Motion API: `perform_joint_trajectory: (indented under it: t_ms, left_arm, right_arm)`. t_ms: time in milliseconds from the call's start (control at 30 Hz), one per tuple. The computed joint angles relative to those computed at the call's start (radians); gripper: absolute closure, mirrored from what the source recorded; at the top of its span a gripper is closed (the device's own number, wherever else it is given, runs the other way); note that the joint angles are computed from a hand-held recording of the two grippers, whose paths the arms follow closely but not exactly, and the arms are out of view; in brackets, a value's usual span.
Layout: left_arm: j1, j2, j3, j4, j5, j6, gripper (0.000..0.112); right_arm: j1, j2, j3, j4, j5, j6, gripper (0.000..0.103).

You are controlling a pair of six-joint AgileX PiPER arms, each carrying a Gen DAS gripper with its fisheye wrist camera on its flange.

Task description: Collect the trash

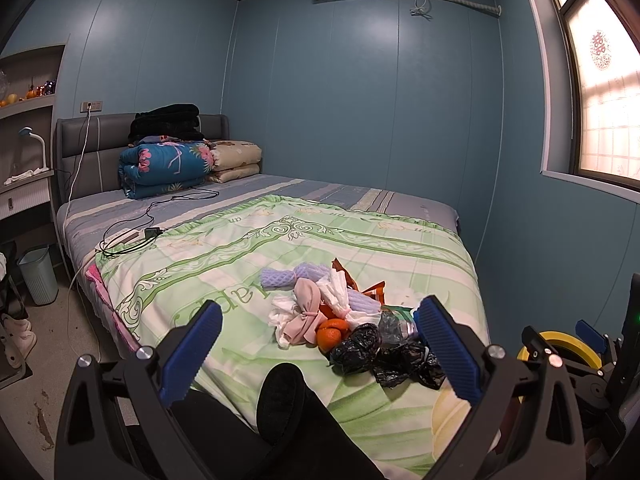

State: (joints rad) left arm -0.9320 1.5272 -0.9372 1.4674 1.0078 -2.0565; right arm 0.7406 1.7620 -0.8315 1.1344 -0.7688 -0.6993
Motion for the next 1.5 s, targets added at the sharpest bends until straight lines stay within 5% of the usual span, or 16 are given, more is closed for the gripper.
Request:
perform_joint_trajectory:
  t_ms: [900, 1033, 1167, 1400, 1500]
  left_arm:
    - [-0.012, -0.016, 0.011, 0.007, 0.004, 0.023, 0.017]
    - [0.003, -0.021, 0.029, 0.040, -0.036, -0.005, 0.017]
    - [0.054, -0.024, 0.040, 0.055, -0.118, -0.022, 0.017]
    - [0.242, 0.001, 0.024, 0.048, -0.303, 0.017, 0.017]
    - [0.341, 0.031, 0.011, 0.074, -0.389, 0.054, 0.017]
  right_arm:
    - [-0.023, 0.022, -0.034, 0.041, -0.022, -0.017, 0.008]
    - [-0.029, 0.053, -0.086, 0.068, -0.088, -0.094, 0.008]
    - [-0.077, 0.077, -0.171, 0.070, 0.010, -0.187, 0.008]
    - [-0.194, 0.174, -0.385, 0.204, 0.347, -0.452, 0.008]
    - [-0.202, 0.220, -0.443, 0.294, 0.369, -0.540, 0.008]
